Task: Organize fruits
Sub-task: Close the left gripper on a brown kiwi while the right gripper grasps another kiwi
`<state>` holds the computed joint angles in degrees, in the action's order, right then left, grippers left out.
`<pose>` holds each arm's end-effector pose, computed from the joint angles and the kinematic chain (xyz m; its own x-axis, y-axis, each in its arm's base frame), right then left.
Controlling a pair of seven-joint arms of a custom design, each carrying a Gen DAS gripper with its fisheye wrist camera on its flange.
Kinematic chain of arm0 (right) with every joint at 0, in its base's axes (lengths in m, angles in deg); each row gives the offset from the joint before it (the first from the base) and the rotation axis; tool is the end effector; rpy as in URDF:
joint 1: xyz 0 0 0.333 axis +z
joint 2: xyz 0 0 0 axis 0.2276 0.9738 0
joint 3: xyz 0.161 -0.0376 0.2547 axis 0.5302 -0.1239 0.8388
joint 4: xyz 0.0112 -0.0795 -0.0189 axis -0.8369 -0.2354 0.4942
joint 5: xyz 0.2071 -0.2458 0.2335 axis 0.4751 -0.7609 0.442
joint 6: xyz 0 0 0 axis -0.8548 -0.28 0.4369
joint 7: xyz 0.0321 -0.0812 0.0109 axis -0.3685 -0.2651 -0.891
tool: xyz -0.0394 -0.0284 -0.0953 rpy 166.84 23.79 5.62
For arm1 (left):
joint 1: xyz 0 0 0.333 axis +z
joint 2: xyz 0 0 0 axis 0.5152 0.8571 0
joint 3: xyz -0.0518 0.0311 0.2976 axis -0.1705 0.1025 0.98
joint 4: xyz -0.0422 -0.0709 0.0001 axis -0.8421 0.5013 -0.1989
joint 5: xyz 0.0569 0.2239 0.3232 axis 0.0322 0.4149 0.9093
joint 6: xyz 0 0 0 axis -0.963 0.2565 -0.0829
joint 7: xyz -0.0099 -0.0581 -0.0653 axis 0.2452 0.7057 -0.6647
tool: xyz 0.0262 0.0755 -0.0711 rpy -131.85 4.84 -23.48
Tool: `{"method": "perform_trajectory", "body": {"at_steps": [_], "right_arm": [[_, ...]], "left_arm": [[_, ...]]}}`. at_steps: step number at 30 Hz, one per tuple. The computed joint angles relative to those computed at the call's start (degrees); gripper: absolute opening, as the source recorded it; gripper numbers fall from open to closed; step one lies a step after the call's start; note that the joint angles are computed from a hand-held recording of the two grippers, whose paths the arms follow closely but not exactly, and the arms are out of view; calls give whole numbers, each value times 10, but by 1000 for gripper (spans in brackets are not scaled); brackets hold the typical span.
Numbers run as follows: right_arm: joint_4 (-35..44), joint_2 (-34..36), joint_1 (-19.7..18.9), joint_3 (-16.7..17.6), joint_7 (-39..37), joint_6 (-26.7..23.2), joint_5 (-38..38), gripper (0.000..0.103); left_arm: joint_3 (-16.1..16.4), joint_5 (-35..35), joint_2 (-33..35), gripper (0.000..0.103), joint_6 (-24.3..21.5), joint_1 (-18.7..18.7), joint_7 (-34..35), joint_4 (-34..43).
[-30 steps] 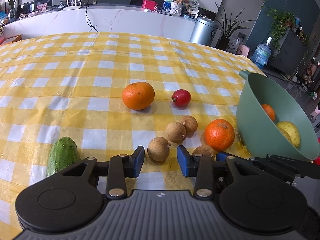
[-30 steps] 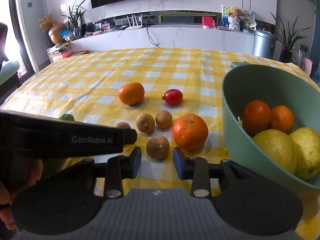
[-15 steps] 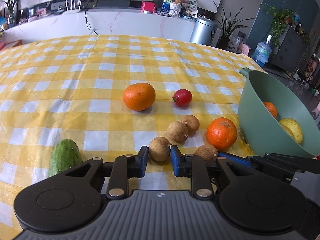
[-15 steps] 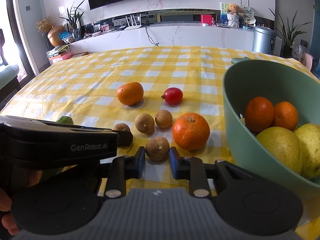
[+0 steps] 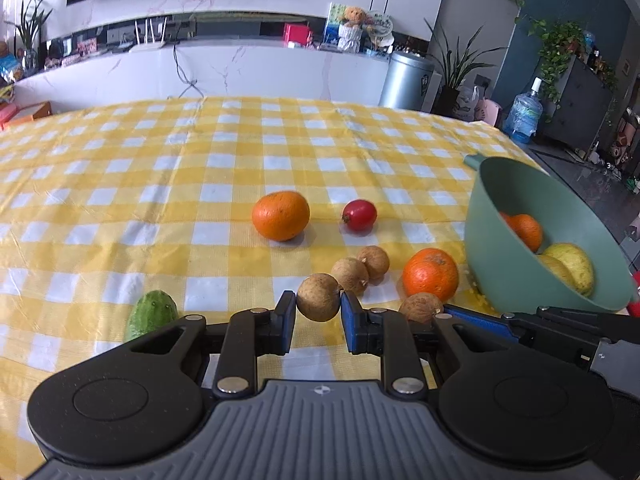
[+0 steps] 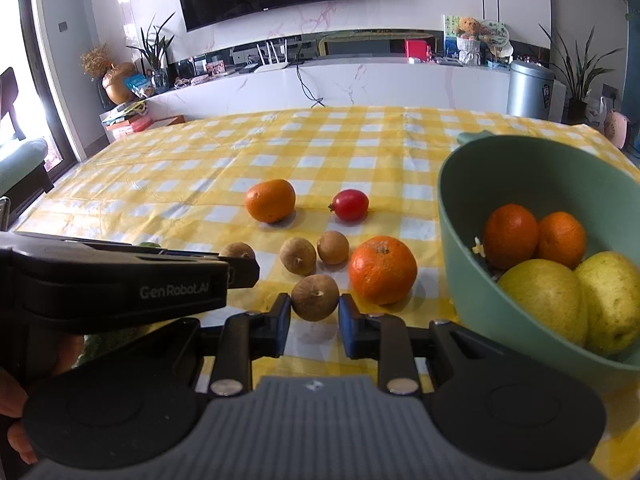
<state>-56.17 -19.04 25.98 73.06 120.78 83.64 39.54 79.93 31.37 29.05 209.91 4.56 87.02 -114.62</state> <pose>0.6388 0.2126 0.4859 0.6241 -0.7631 -0.1682 -0.5966 -0.3264 -0.7332 0.5679 -0.3935 0.4897 0.2231 -0.9649 0.1382 -0.6658 -0.2544 -0.7014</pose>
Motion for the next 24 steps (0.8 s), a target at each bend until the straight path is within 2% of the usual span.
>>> {"method": "perform_trajectory", "body": {"at_steps": [7, 16, 24], "right_arm": [[-37, -41, -7, 0, -54, 7, 44, 22], [-77, -96, -4, -21, -110, 12, 100, 22], [-97, -128, -1, -42, -159, 43, 146, 22]], "left_arm": [[-4, 25, -17, 27, -15, -11, -19, -5], [-12, 88, -41, 27, 7, -19, -67, -16], [-18, 129, -28, 27, 7, -33, -72, 20]]}}
